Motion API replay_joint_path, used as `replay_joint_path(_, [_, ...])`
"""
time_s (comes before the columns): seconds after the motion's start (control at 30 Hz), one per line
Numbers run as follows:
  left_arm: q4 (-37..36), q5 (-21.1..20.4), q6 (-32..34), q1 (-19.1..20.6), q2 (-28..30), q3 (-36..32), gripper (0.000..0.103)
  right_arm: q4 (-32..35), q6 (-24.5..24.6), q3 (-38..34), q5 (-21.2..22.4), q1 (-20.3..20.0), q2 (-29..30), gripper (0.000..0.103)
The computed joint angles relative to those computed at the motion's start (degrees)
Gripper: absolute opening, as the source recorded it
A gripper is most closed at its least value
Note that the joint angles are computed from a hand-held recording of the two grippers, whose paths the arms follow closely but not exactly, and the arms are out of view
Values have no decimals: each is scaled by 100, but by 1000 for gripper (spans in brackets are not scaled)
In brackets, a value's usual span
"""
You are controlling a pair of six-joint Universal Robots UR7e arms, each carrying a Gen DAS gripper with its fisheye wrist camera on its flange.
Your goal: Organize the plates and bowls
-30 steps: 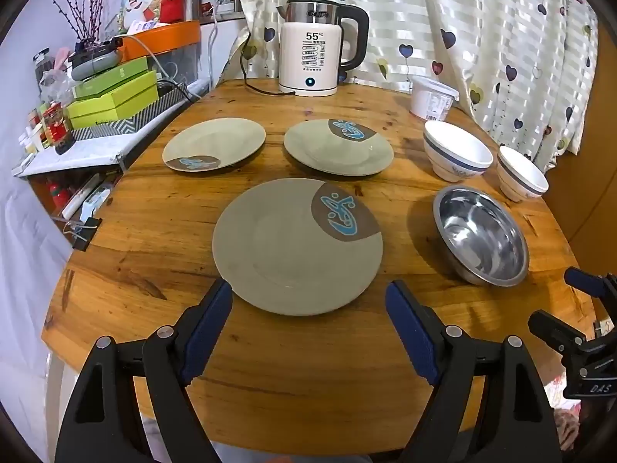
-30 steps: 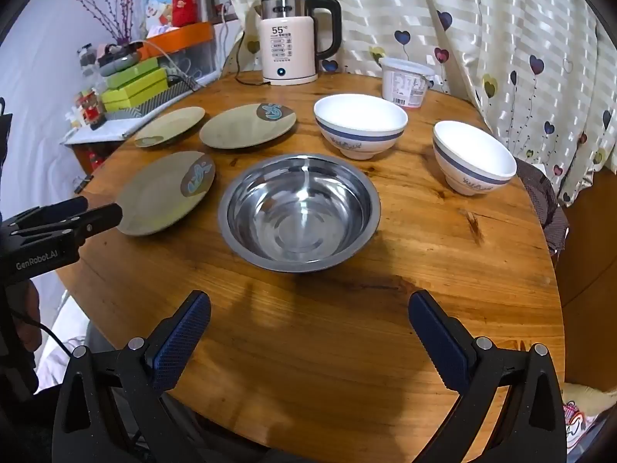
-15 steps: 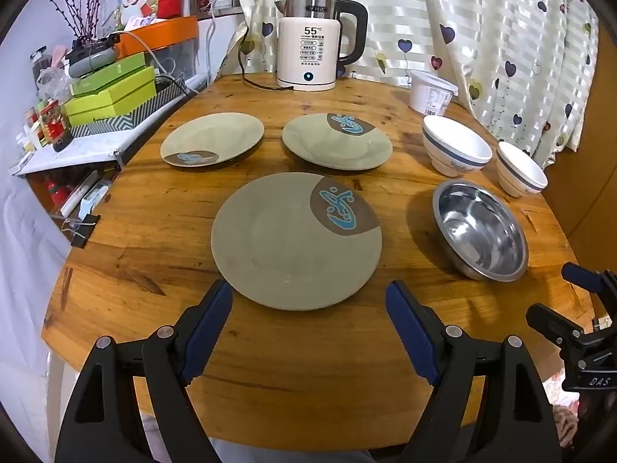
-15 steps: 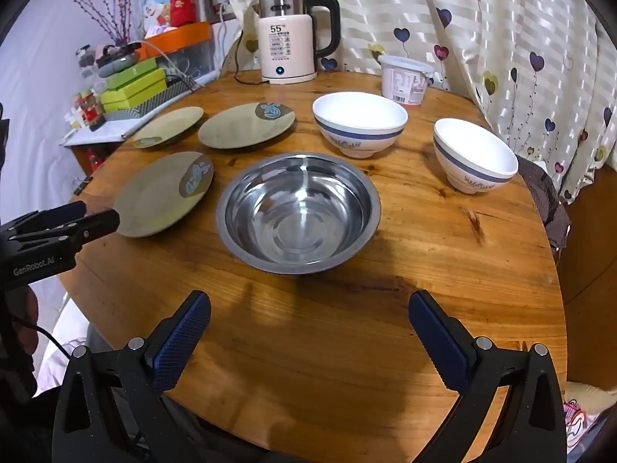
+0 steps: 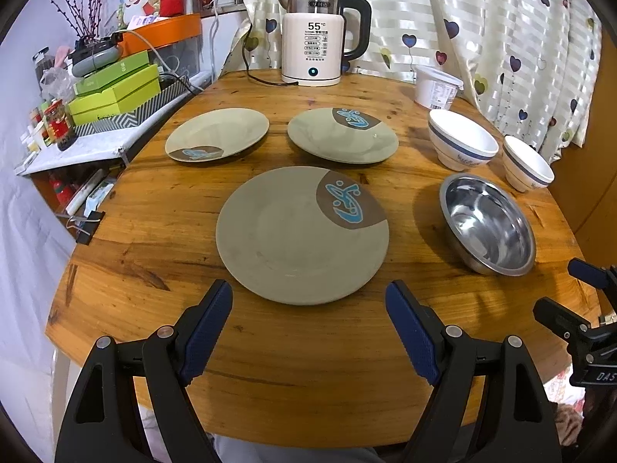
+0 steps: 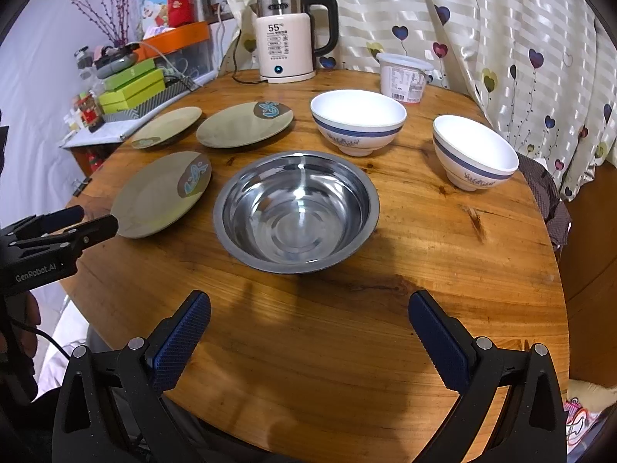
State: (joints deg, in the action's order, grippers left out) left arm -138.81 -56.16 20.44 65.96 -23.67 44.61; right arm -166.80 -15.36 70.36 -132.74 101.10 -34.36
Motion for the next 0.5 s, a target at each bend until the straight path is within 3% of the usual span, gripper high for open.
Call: replay_joint_path(0.5, [85,-86,-63,19,12,-56,82,5,60,11,24,-11,2,103])
